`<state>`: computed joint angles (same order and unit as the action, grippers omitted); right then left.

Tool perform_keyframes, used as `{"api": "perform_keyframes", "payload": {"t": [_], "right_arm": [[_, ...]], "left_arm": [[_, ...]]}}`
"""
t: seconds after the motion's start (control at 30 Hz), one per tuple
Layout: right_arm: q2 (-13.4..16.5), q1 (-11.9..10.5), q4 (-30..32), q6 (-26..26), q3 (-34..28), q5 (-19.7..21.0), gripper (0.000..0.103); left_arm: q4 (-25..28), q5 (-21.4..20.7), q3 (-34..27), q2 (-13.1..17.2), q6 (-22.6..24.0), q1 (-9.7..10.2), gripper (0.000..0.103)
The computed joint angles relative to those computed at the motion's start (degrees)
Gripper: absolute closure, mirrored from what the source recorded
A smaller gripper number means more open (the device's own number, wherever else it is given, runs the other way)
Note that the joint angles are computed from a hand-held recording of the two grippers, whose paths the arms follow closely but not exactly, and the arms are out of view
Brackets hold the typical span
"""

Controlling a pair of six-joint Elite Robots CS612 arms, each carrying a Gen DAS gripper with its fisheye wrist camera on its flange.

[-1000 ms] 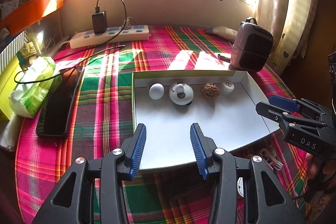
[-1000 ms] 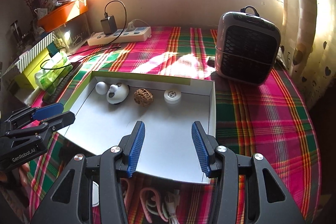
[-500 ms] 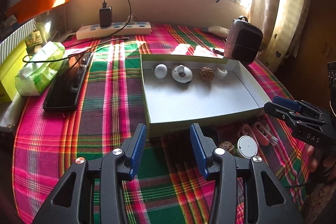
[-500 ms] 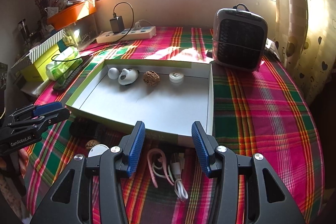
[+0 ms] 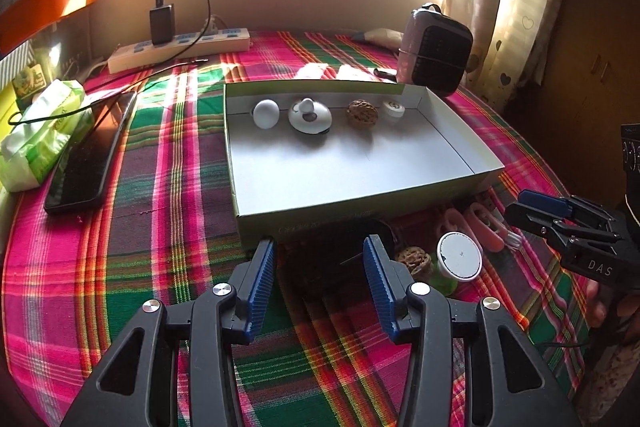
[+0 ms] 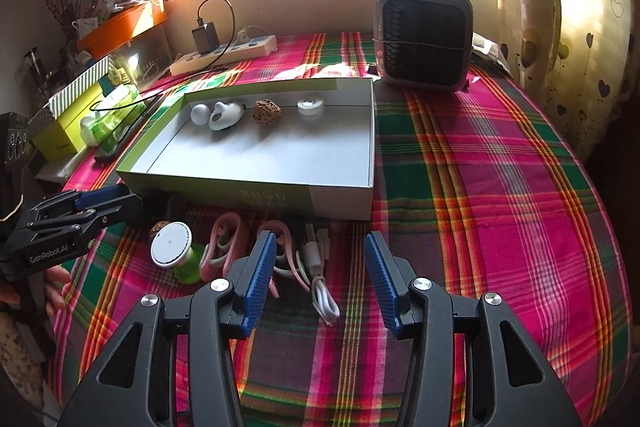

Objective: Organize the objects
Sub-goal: 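Grasp the black rectangular device with the left tool while the right tool reaches toward the pink clip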

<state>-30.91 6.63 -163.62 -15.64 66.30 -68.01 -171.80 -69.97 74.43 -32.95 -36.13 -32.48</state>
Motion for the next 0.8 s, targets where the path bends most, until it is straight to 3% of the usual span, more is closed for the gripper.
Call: {"api": "perform_keyframes", "payload": {"t": [0.33,0.8], "right_arm": [[-0.31,-0.15,0.18,0.26,0.85,-0.11,0.055],[-0.40,-0.14,0.68,0.13,1.08,-0.66,0.055]], "left_arm": [[-0.37,-1.29,0.01,-0.04,1.56,-0.31,0.059],[4.69,0.12,-1.64,0.21,6.47,-0.56,0.059]]}}
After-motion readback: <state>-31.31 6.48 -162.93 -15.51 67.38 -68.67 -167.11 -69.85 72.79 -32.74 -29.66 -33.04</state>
